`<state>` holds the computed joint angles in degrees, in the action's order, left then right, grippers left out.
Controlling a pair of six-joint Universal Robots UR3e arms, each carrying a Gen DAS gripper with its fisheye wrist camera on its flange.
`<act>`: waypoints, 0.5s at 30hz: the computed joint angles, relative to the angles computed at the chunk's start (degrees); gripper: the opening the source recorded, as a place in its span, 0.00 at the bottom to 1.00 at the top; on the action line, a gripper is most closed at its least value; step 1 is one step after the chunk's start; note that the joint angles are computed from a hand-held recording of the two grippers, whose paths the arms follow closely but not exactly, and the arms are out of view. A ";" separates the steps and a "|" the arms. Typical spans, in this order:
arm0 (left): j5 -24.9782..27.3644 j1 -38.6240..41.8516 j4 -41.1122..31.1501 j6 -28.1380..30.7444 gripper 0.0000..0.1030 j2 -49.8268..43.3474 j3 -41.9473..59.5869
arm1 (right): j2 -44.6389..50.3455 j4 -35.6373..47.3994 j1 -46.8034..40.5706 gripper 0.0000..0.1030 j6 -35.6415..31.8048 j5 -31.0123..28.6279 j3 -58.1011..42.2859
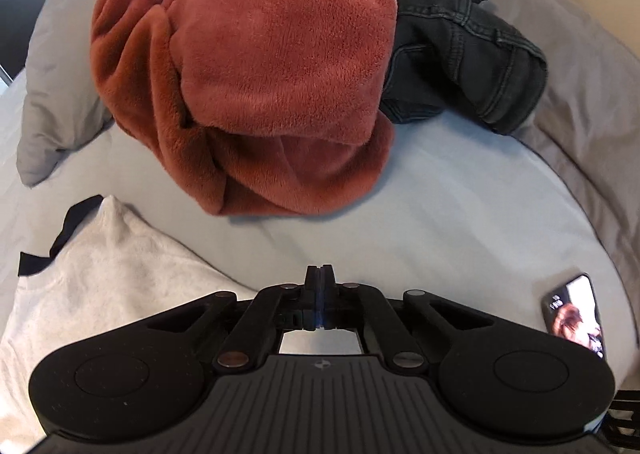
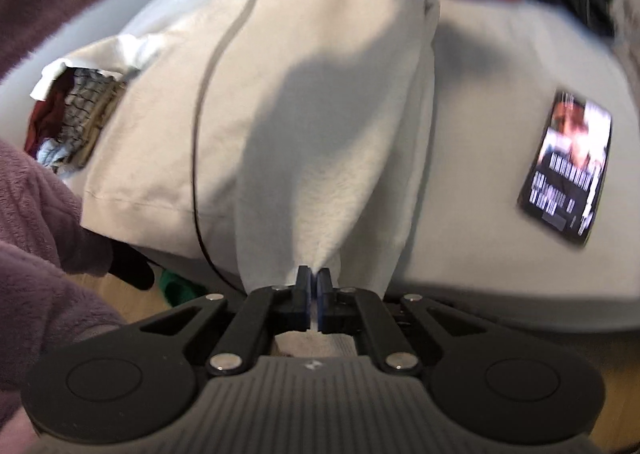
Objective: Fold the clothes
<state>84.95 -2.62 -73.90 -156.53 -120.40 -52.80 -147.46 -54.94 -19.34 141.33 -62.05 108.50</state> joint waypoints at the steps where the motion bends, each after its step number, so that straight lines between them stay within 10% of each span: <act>1: -0.74 0.04 -0.08 -0.26 0.00 -0.40 0.02 | 1.37 -6.12 4.34 0.03 5.10 -2.41 2.62; 7: -3.49 -0.06 -1.50 2.92 0.01 0.87 -2.04 | 2.13 -6.99 2.77 0.07 5.39 -4.44 4.71; 10: -1.45 -0.92 -3.56 2.44 0.20 0.33 -1.02 | 1.43 -6.22 2.19 0.09 5.11 -3.56 4.64; 15: 1.33 -2.55 -4.53 2.56 0.30 0.22 -2.45 | -2.94 3.32 -6.77 0.44 -3.92 -1.34 1.33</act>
<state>86.28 -5.17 -78.43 -153.97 -120.19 -55.24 -150.39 -51.62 -26.11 137.40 -63.39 109.83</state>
